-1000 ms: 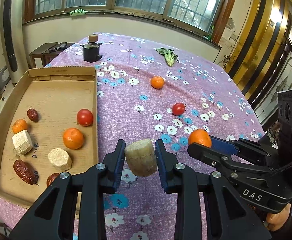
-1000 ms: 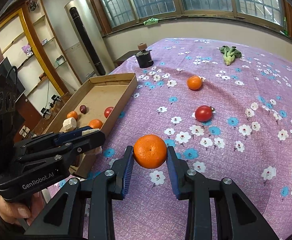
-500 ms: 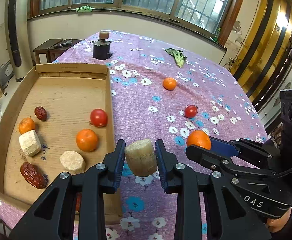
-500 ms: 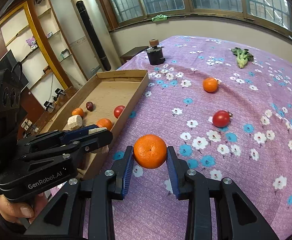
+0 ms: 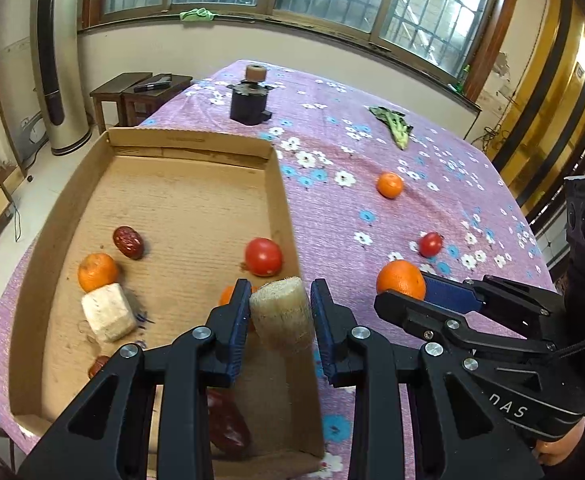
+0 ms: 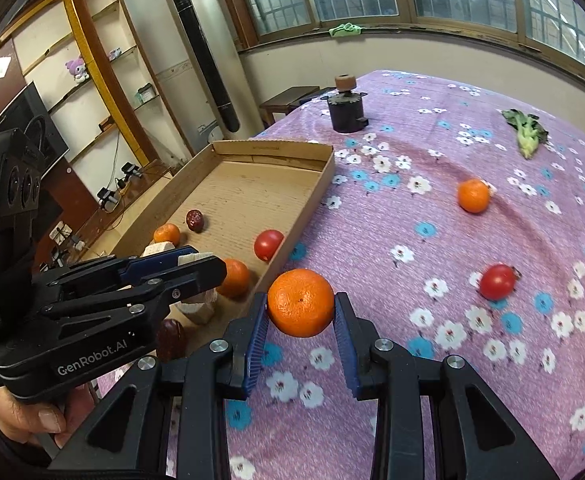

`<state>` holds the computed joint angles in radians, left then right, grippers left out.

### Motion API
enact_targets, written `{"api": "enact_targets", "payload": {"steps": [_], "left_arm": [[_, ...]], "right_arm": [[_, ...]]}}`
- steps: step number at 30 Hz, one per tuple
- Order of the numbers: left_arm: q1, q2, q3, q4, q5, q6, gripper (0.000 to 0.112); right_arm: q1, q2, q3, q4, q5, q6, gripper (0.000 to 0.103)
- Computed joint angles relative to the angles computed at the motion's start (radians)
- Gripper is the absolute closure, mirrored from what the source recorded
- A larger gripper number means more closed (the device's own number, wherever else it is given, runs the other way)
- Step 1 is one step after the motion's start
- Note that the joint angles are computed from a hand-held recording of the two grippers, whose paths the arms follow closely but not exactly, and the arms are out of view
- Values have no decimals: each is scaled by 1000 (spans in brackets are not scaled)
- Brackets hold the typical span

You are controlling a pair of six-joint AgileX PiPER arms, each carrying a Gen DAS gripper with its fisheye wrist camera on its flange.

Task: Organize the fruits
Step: 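Carry the held block and tangerine over the cardboard tray, then open both tools to drop the block and tangerine into the tray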

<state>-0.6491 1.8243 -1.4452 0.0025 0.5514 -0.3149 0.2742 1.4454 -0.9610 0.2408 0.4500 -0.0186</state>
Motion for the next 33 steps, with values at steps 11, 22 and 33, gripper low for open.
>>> {"api": "enact_targets", "payload": {"steps": [11,22,33], "left_arm": [[51,32,-47,-8,27,39,84],[163,133,-224,-79,126,126,84],[233,384,-572,-80,319,93,84]], "right_arm": [[30,129,-143,-7,16,-5,70],[37,306,-344,-19,62,-4,70],[51,537,-623,-26,181,-11,70]]}}
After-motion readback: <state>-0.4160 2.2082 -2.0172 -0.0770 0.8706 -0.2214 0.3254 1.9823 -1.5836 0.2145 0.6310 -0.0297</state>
